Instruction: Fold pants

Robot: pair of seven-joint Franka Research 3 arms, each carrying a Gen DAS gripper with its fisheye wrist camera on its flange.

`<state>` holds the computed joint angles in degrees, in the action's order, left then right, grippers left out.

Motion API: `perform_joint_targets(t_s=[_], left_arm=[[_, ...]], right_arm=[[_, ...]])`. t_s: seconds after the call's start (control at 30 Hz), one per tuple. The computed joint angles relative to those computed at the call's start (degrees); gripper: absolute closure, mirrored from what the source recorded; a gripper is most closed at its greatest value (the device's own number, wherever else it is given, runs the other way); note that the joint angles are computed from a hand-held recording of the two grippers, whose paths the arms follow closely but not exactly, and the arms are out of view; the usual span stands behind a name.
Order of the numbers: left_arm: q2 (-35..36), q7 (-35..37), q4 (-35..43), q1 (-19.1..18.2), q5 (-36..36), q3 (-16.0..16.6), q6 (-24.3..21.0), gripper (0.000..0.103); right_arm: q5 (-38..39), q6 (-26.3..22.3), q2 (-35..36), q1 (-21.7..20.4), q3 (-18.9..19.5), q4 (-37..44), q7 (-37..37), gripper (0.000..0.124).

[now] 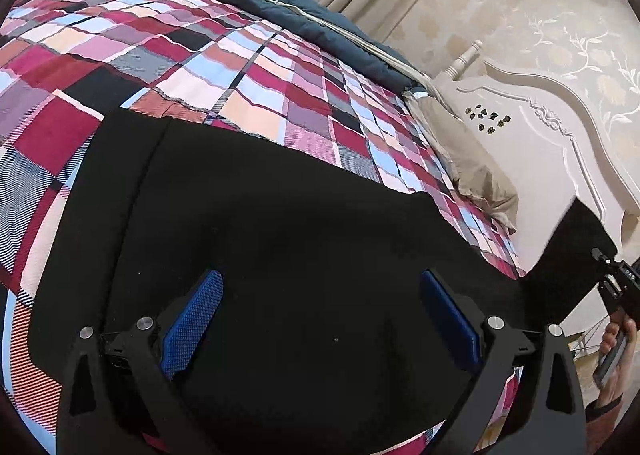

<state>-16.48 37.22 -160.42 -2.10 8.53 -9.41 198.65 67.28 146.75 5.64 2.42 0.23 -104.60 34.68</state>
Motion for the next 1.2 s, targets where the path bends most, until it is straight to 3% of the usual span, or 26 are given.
perform_joint_targets(t_s=[0.3, 0.53, 0.73, 1.2], left_arm=[[-0.4, 0.8, -0.2, 0.9, -0.9, -1.4, -0.1, 0.006], [-0.3, 2.0, -0.1, 2.0, -2.0, -3.0, -0.2, 0.006], [-0.3, 4.2, 0.1, 4.5, -4.9, -6.6, -0.7, 0.006], [-0.3, 6.2, 0.1, 5.0, -7.4, -8.0, -0.8, 0.006]], right_arm=[[-8.4, 5.1, 1.3, 6.3, 3.6, -6.2, 2.3, 0.113], [-12.0, 9.6, 2.8, 8.9, 5.1, -9.8, 3.1, 0.112], [-15.4, 13.5, 3.1, 10.1, 5.8, -11.9, 3.9, 0.112], [-20.0, 16.5, 3.4, 11.2, 6.8, -13.7, 4.8, 0.111]])
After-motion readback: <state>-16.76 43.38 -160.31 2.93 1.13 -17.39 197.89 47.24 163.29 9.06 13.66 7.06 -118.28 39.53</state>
